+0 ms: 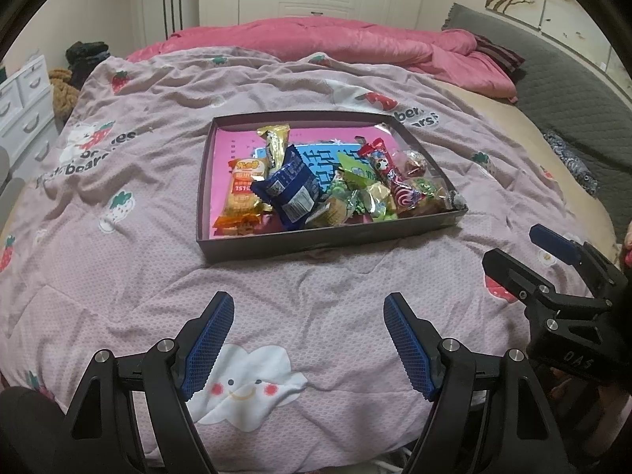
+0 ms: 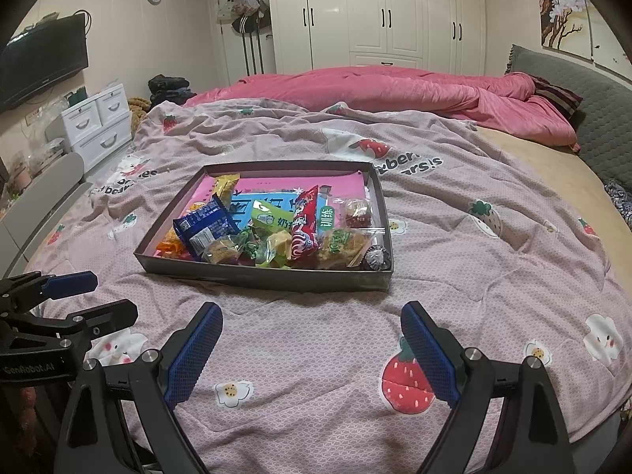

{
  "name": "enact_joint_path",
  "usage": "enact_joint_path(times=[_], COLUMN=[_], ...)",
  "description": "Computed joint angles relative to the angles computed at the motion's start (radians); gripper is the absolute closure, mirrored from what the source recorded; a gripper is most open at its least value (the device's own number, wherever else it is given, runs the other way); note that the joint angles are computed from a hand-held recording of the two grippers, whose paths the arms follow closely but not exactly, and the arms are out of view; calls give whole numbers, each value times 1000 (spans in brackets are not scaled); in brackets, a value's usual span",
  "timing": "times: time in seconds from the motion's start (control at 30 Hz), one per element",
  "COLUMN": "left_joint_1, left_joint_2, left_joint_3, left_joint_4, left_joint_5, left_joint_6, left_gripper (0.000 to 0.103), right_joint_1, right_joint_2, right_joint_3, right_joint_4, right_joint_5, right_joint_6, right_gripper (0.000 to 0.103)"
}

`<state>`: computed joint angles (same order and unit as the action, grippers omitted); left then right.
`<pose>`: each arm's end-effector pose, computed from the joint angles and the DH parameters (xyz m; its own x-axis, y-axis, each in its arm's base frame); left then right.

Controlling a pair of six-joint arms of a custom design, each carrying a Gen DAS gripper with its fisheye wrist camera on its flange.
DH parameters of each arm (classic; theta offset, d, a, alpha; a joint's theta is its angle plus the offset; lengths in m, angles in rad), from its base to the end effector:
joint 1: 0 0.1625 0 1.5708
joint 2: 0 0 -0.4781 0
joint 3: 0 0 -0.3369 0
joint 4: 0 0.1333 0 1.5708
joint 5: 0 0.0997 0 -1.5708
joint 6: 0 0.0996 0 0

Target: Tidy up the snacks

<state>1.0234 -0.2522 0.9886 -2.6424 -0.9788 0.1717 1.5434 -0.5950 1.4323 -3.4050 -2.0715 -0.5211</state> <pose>-0.2727 -0.8104 0.0103 -0.7083 0.4089 -0.5754 0.6217 0.7475 -0.2341 0.0649 -0.7510 0.2165 -0.7584 0.1002 0.6441 -0.4182 0.6833 -0.5986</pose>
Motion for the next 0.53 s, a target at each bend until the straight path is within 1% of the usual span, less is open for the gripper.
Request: enact_joint_path(times=[0.33, 0.43, 0.53], left_joint_1=[5, 4, 5], left_joint_2=[18, 31, 57], left_joint_3=[-32, -43, -77], left_joint_4=[43, 23, -23], left_joint_5=[1, 31, 89], left_joint_6=[3, 11, 46], left_gripper=[24, 24, 23], right_joint_1=[-1, -2, -5], right_joint_2=[-2, -2, -3], right_joint_3=[2, 2, -1], right_joint_4=[1, 0, 3], right_joint_5=[1, 4, 12], right_joint_6=[-2, 1, 7], right_gripper=[11, 11, 11])
